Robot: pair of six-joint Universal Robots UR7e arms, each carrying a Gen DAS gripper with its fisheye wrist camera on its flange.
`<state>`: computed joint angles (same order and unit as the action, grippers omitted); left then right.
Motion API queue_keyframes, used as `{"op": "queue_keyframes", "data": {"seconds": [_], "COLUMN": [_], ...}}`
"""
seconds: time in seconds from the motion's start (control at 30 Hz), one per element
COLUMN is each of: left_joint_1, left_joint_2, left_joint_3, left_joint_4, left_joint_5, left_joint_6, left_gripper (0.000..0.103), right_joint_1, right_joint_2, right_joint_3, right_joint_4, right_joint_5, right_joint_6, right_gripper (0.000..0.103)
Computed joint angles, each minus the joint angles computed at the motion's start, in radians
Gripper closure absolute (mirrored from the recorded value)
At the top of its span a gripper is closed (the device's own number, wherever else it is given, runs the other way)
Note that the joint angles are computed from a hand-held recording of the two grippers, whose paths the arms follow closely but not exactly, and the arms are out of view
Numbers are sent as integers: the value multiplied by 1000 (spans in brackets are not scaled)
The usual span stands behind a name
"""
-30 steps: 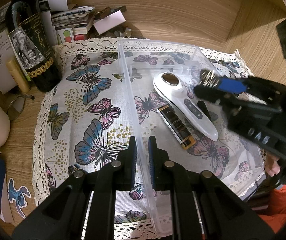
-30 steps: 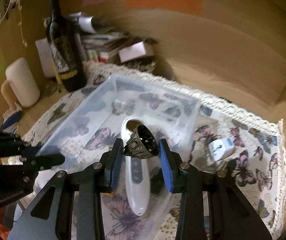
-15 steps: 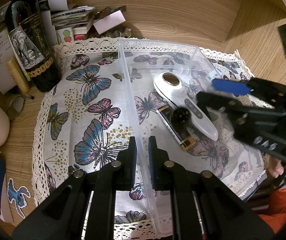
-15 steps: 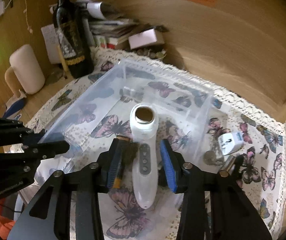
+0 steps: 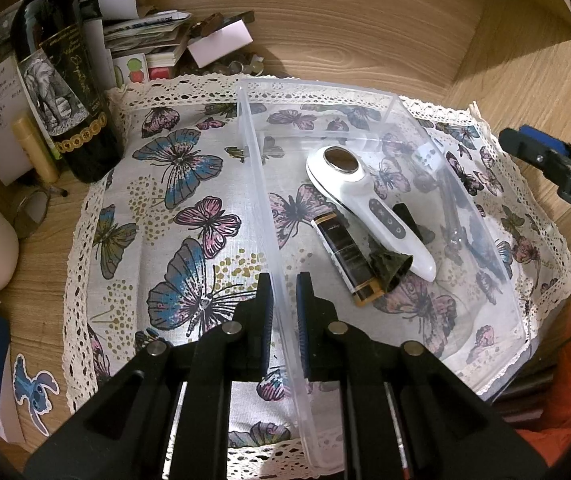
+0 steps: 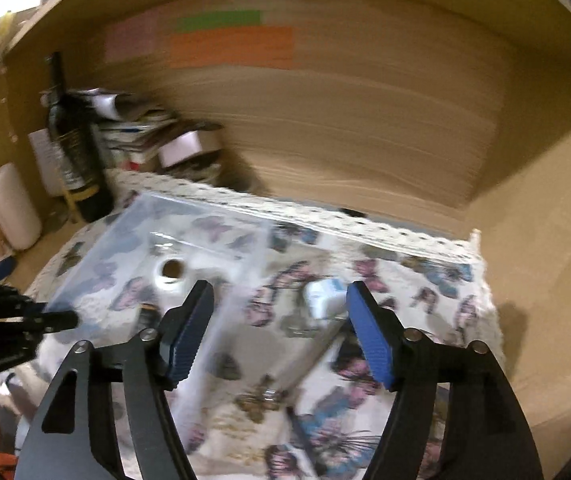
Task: Organize rigid objects
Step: 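Place the black cone piece into the box beside the cylinder, right gripper, then grasp the metal rod with the right gripper and lower it into the box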
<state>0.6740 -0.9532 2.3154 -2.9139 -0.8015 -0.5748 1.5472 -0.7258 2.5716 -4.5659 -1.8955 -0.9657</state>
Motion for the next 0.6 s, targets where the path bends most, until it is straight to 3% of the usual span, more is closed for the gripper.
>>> {"op": "queue_keyframes", "data": {"seconds": [0.27,0.43,0.53,0.6], "left_joint_1": [0,1,2,2], "left_joint_2": [0,0,0,1], "left_joint_3": [0,-1,-1,-1], "left_joint_4": [0,6,3,3], "left_joint_5": [0,1,0,-1], "left_joint_6": [1,1,1,-1], "left_gripper": [92,92,92,92], "right_joint_1": [-107,-145,-158,-158], "right_joint_2": [-19,7,3,10], "right_joint_3": [-33,-93,-110,-108], "right_joint_4": [135,248,309,286], "right_joint_5": [-9,-52,-66,-64], "right_joint_6": [73,113,136,124], "right_gripper": [37,38,53,60]}}
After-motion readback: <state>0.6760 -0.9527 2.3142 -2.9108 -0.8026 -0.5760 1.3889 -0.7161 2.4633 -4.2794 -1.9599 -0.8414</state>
